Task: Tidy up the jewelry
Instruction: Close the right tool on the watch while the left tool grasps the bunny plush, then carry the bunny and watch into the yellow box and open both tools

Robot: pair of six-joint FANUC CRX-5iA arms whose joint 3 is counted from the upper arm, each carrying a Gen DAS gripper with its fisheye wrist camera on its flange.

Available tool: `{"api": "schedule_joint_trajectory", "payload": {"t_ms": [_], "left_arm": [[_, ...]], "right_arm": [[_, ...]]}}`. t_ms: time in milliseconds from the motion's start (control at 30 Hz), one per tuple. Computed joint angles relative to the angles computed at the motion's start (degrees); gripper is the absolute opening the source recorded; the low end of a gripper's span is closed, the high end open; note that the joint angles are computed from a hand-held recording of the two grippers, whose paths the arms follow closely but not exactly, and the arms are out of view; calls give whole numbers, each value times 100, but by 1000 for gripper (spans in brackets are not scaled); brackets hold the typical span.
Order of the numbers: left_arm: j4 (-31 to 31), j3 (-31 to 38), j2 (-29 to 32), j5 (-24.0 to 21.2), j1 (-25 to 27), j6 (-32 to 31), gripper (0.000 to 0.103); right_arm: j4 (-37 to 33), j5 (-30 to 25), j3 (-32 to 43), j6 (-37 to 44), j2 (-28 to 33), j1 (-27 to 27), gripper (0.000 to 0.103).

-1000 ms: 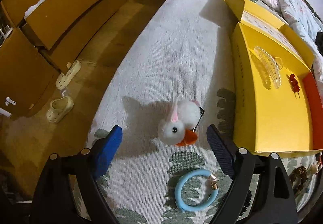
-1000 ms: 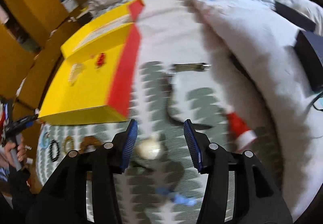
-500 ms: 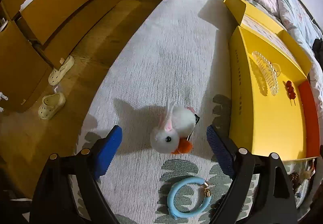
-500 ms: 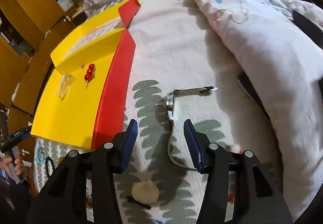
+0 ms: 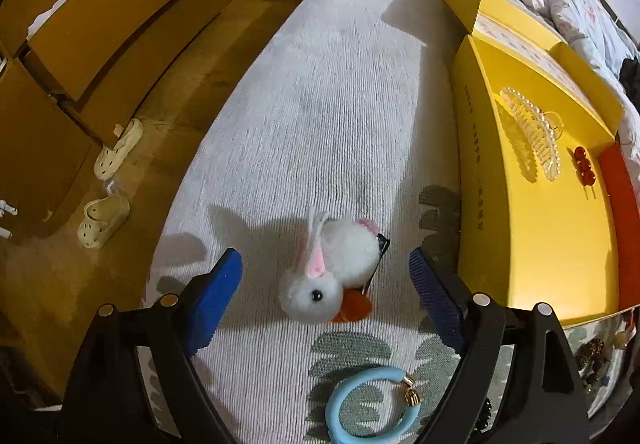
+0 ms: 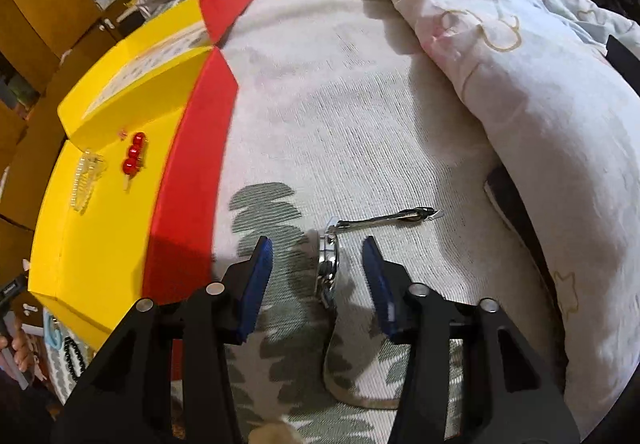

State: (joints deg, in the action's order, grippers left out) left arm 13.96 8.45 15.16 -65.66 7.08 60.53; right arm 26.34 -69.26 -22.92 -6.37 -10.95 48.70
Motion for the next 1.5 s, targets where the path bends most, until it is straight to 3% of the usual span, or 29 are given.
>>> {"api": "schedule_joint_trajectory", "payload": {"t_ms": [200,400,467,500,667,733,833,1067,1267,1500], "left_arm": [[-60,115,133,-156,-49,35,84],[6,194,212,-305,-29,67,82],[77,253,280,-429,8,78,74],[65,300,315,-492,16,109,65],[230,360,397,-631,82,87,50],[287,349,390,-638,102,81,39],[352,321,359,-633,142,125,35],[473,288,270,-490,244,262,33],[355,-31,-158,109,190,546,33],[984,-423,-604,370,-5,72,33]], "right_arm": [[-239,133,-22,152,73,-182,43],[-268,291,-99,162,23,-316,22],[-271,426,-187,120,-52,-345,21],[-265,448,-200,126,-71,-353,20],[-263,521,-243,101,-132,-343,16],[-249,541,-242,68,-143,-328,14],[-233,569,-252,17,-179,-289,13],[35,436,-216,-218,-262,-89,13],[406,138,31,-355,-231,178,13],[946,39,720,-52,203,470,13]]}}
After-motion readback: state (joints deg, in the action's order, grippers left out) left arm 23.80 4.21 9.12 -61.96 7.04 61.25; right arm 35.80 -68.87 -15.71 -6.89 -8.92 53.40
